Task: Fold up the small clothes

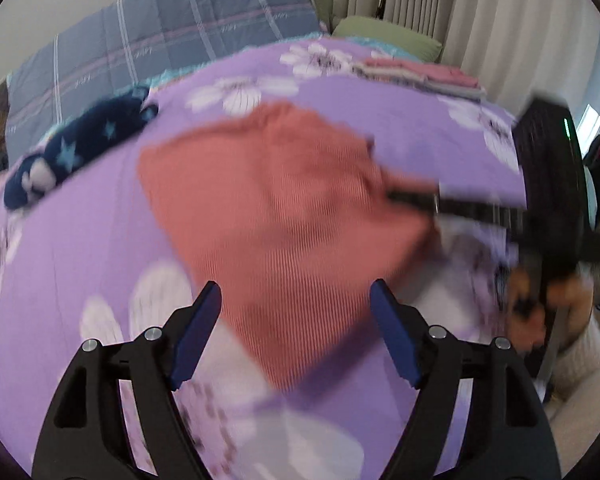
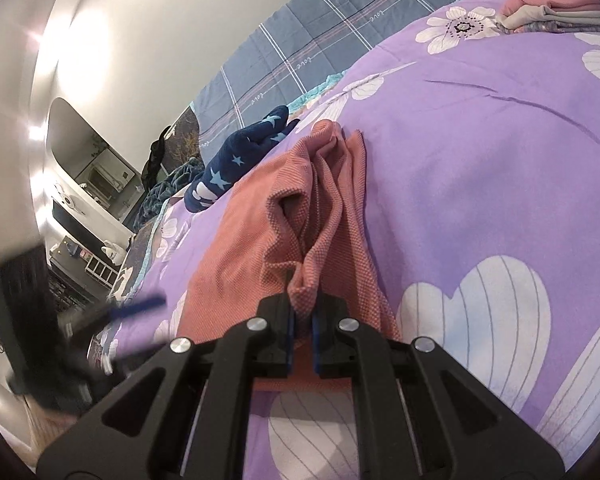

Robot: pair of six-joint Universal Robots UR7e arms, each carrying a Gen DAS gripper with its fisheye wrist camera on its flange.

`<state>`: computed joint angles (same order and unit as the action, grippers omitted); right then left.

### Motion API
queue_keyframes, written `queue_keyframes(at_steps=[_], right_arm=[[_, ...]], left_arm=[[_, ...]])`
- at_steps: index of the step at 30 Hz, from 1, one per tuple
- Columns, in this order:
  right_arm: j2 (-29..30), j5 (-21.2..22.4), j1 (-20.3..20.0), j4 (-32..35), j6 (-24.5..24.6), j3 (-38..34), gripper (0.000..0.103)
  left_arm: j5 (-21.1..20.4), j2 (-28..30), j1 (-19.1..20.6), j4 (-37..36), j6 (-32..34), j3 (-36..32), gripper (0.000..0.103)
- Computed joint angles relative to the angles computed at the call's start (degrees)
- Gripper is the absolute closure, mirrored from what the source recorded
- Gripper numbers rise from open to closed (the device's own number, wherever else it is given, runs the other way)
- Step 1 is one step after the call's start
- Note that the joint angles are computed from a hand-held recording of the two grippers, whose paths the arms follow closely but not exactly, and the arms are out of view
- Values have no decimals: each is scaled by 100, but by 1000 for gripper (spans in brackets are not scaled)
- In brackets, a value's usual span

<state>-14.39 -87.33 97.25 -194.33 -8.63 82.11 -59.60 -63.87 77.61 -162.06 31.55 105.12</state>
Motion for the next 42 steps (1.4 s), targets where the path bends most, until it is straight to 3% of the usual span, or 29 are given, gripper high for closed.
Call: queue_keyframes(at_steps=[6,8,10,11,13,19,24,26,28,31,37,40,42], right_arm=[[-52,65,24,122,178,-43,97],[-77,8,54,108,193,-25,95],[-105,-133,83,92,173,23,86],[-123,-255,109,128,130,40,69],[-146,-467,158,160,-51,77,53],[-91,-791,269,536,-454,-27,52],[21,-1532,447,80,-1022,-70,56],[-26,-1531,433,237,-1017,-61,69],[-61,-1524,402,412,-902,-49,71],[-35,-1626,409,170,-980,13,72],[-52,-1572,525,-288,-1681,171,72],[2,-1708,577,38,-1884,3,73],[99,-1912,561,403,-1754,-251,80]], left_arm=[[678,189,63,-806,346,332,26],[734,286,102,-989,344,259,26],[589,311,158,-990,252,174,26],[549,325,174,-990,224,132,26],[554,381,208,-1020,183,50,26],[509,434,284,-1017,23,-9,26],[520,412,301,-1148,79,56,26],[527,420,321,-1138,51,49,26],[523,435,333,-1112,11,29,26],[525,427,324,-1154,21,61,26],[525,425,333,-1171,50,67,26],[555,443,330,-1219,85,81,26],[572,445,333,-1199,55,77,26]])
